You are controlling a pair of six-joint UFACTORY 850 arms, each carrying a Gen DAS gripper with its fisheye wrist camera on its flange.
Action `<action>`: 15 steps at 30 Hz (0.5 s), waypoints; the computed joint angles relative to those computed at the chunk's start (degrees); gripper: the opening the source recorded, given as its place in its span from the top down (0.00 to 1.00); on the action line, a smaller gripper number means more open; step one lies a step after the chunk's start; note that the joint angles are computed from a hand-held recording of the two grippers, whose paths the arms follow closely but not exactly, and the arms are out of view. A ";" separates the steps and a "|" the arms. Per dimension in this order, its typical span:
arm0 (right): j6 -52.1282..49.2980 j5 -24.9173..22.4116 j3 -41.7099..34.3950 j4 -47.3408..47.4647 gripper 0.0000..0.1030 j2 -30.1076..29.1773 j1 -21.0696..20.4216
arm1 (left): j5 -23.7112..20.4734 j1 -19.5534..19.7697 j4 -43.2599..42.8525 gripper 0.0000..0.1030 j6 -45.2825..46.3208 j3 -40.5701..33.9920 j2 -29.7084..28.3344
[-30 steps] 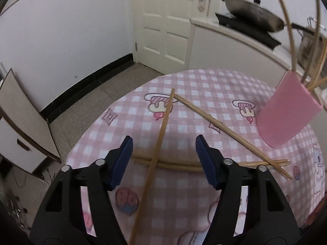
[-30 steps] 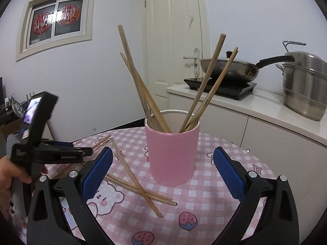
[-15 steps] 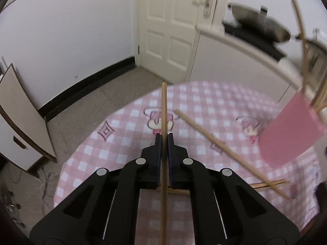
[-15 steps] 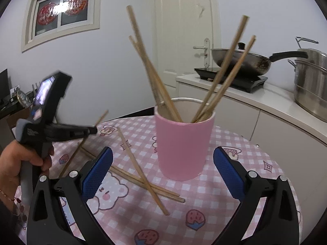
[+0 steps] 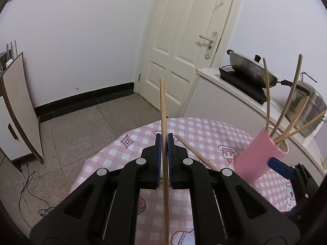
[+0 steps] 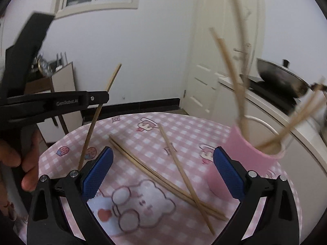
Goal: Organize utensils
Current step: 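Close the left tool on a chopstick and lift it toward the cup, then lift the left tool's chopstick upright while the right tool grasps another chopstick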
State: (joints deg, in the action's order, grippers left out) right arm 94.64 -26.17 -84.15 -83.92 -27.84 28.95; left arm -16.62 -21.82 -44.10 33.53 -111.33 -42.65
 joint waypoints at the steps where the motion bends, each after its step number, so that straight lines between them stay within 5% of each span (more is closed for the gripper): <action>1: -4.84 0.35 -2.18 4.08 0.14 -1.49 -0.23 | -0.48 0.15 0.15 0.94 -0.01 0.06 0.04; 9: -38.01 -4.77 -20.03 31.20 0.39 -13.52 -2.24 | -2.36 0.86 1.94 0.94 -1.76 -1.40 -1.07; 15: -55.03 -10.80 -32.63 48.23 0.47 -20.98 -4.05 | -3.65 0.77 6.11 0.94 -5.91 -5.04 -3.37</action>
State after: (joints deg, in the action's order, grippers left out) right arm 39.60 -36.97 -116.78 -35.69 -48.82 24.91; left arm -20.27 -21.05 -37.99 27.61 -116.37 -46.01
